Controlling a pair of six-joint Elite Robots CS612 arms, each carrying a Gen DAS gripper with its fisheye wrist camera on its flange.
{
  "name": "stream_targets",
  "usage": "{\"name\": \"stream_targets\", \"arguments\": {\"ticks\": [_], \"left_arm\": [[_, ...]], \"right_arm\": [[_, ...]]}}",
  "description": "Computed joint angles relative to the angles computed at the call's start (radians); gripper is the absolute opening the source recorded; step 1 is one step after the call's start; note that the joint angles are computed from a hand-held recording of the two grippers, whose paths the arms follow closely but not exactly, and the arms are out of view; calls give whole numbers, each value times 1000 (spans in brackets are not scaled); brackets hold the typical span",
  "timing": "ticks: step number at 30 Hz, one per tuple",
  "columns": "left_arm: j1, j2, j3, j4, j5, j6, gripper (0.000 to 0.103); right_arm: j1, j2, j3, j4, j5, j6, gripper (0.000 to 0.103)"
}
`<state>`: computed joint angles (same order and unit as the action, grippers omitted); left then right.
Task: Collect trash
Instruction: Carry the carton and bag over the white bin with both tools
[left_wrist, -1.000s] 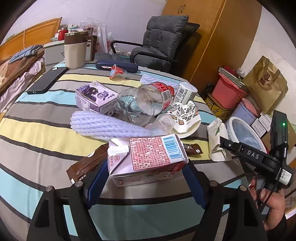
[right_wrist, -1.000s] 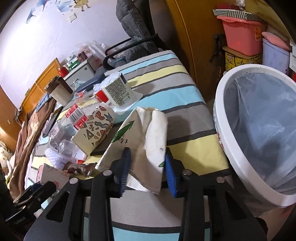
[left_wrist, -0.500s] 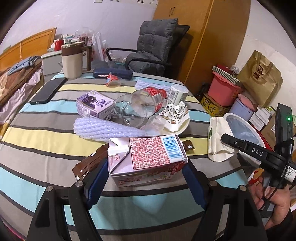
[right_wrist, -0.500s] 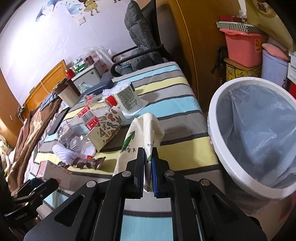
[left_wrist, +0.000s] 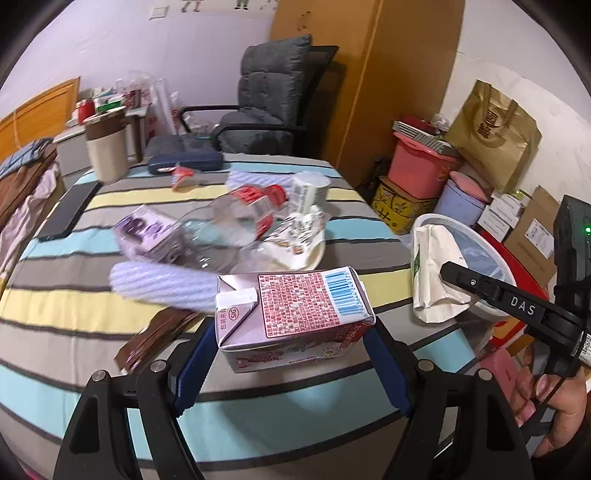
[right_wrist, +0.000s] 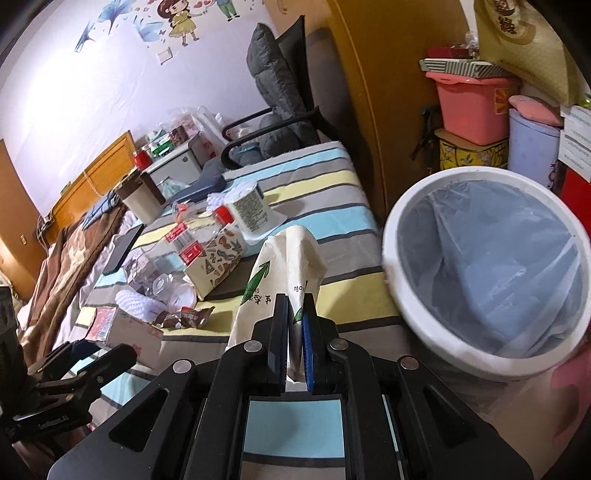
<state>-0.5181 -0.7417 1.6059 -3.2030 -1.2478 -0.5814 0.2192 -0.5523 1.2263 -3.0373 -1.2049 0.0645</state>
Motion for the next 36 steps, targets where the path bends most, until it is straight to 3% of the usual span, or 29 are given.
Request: {"name": "stream_targets", "arguments": {"ticks": [22, 36], "left_arm": [[-24, 115, -285, 98, -130, 236, 79], [-25, 210, -466, 164, -274, 295, 79]], "right_arm": [[-47, -24, 52, -133, -158, 117, 9], [-65, -26, 56, -105, -236, 130, 9]]}}
